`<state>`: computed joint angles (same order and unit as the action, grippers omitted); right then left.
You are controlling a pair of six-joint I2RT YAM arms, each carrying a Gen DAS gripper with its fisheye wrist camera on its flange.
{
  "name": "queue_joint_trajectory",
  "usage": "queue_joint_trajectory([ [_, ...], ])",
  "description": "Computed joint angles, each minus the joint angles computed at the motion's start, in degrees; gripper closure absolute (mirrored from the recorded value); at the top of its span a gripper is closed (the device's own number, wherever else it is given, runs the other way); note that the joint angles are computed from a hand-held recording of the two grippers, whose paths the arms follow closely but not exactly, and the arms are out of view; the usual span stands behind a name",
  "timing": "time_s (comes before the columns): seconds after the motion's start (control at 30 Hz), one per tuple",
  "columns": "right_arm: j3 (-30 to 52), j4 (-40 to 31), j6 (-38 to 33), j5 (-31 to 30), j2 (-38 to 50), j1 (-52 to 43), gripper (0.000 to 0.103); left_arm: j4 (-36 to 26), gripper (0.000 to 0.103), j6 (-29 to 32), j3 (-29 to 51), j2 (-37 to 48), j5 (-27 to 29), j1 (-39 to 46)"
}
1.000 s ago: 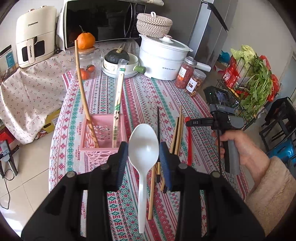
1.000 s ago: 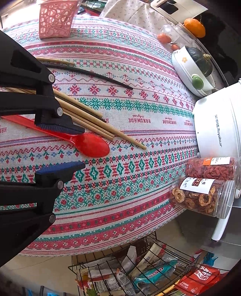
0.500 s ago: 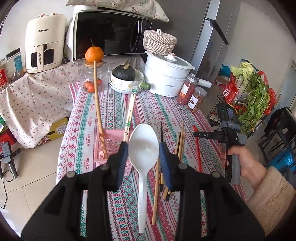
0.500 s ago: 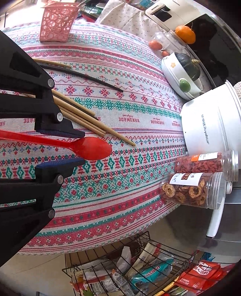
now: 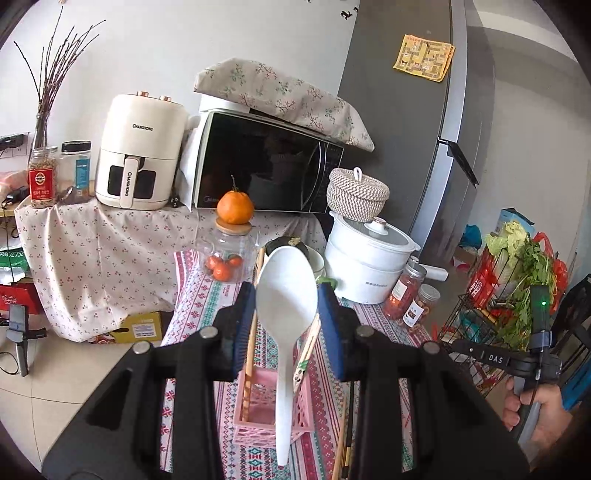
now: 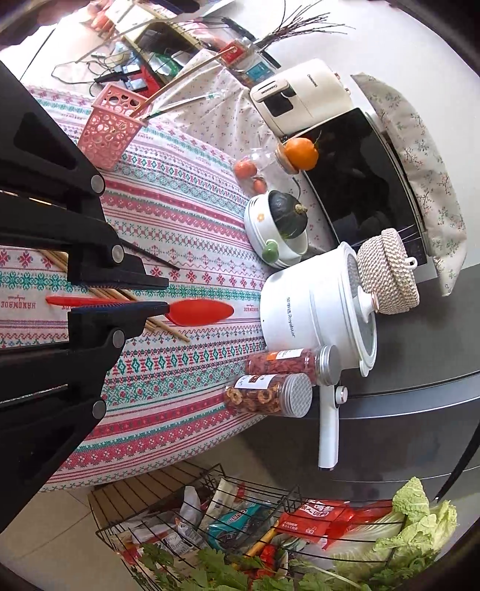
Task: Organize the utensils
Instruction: 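Drop the white spoon into the pink basket with the left tool while the right tool carries the red spoon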
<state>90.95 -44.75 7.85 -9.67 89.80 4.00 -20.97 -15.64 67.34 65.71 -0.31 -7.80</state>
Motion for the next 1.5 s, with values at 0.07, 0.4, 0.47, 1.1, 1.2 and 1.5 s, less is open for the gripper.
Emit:
queue_joint_trajectory([
  [0.07, -1.0, 1.7, -0.3, 0.1, -1.3, 0.9, 0.097, 4.0, 0.066, 0.6, -1.6, 1.0, -2.3, -0.8],
  [0.4, 3.0, -2.6, -1.4, -1.4, 1.7, 0.7, 0.088, 5.4, 0.066, -1.2, -0.2, 4.6, -5.2, -1.5],
  [0.47, 4.8, -3.8, -1.2, 0.1, 4.8, 0.0, 0.07, 4.4, 0.066, -1.5, 0.6, 4.0, -4.0, -1.5],
  [1.1, 37.6, -14.4, -5.6, 11.0, 42.1, 0.2, 0.073, 5.0, 0.066, 2.2, 0.2, 0.4, -0.3, -2.1],
  [1.2, 37.6, -13.5, -5.5, 10.7, 42.3, 0.2, 0.077, 6.2, 0.066, 2.3, -0.6, 0.6, -1.1, -2.5],
  [1.5, 23.4, -4.4, 0.0, 8.7, 29.9, -0.9, 0.077, 13.8, 0.066, 4.4, -4.6, 1.9, -7.2, -4.7],
])
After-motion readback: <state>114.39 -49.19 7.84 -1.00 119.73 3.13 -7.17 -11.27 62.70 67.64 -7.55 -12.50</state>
